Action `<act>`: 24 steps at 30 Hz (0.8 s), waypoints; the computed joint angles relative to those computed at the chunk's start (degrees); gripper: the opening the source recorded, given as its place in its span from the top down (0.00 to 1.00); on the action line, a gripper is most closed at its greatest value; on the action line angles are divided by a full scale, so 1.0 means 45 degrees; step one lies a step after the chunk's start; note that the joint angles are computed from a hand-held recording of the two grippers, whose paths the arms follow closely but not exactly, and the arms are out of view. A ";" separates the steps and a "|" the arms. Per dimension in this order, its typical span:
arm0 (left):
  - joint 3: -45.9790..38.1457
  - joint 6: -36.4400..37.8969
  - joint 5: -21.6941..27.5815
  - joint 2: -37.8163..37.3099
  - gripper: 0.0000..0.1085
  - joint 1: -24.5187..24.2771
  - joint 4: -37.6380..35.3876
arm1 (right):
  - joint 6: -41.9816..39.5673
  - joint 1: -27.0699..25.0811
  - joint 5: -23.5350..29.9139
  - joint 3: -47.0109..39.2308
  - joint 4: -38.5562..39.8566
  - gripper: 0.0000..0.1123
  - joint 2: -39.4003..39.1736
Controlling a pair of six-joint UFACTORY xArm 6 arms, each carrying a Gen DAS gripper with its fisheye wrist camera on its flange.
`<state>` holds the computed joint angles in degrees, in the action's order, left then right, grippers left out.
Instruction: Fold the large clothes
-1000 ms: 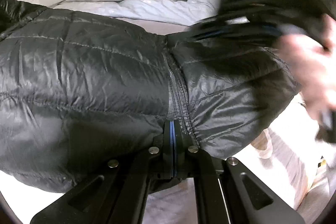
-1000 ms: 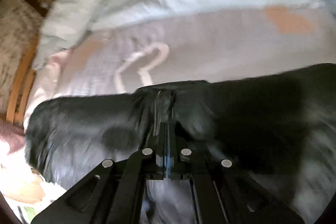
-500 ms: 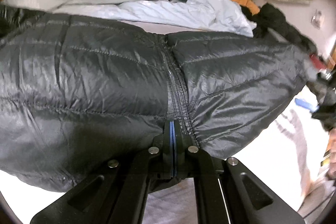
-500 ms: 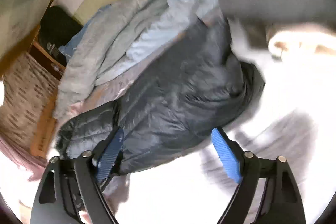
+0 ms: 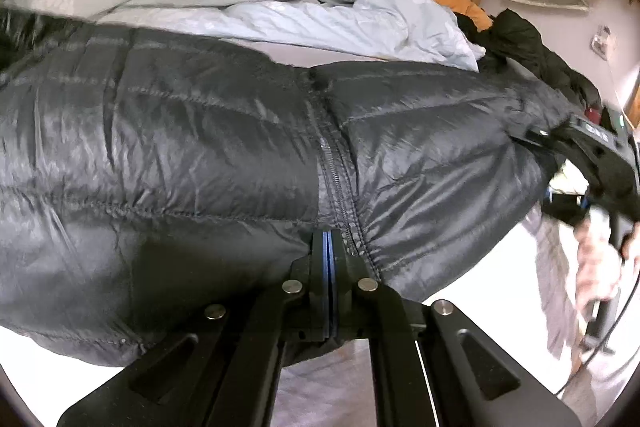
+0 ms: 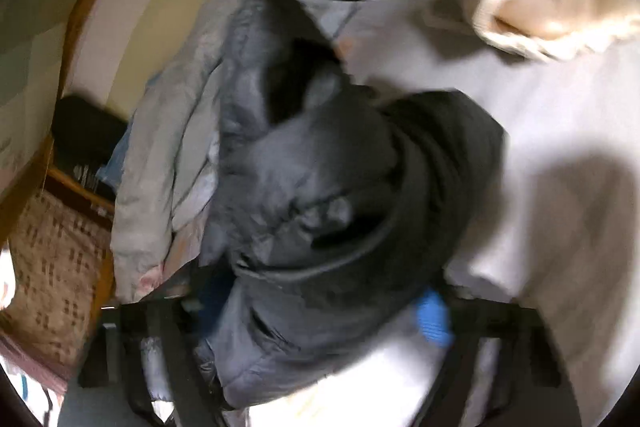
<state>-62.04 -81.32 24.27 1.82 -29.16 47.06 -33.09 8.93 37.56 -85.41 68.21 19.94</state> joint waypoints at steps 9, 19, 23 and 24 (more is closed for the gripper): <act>0.0319 0.0015 0.4025 -0.4452 0.37 -0.1551 0.2298 | -0.1220 0.0001 0.1290 0.0904 -0.2383 0.80 -0.2756; 0.3857 0.1775 0.5246 -0.7510 0.27 0.1263 -0.2065 | -0.1324 -0.1298 0.1665 0.1065 -0.2581 0.80 -0.4217; 0.5377 0.3096 0.1194 -0.8053 0.26 0.1839 -0.5017 | -0.1794 -0.1080 -0.0367 0.1391 -0.3812 0.80 -0.4515; 0.5267 0.3041 0.1219 -0.7929 0.26 0.1593 -0.4612 | -0.1662 -0.1013 -0.0711 0.1441 -0.4179 0.80 -0.4528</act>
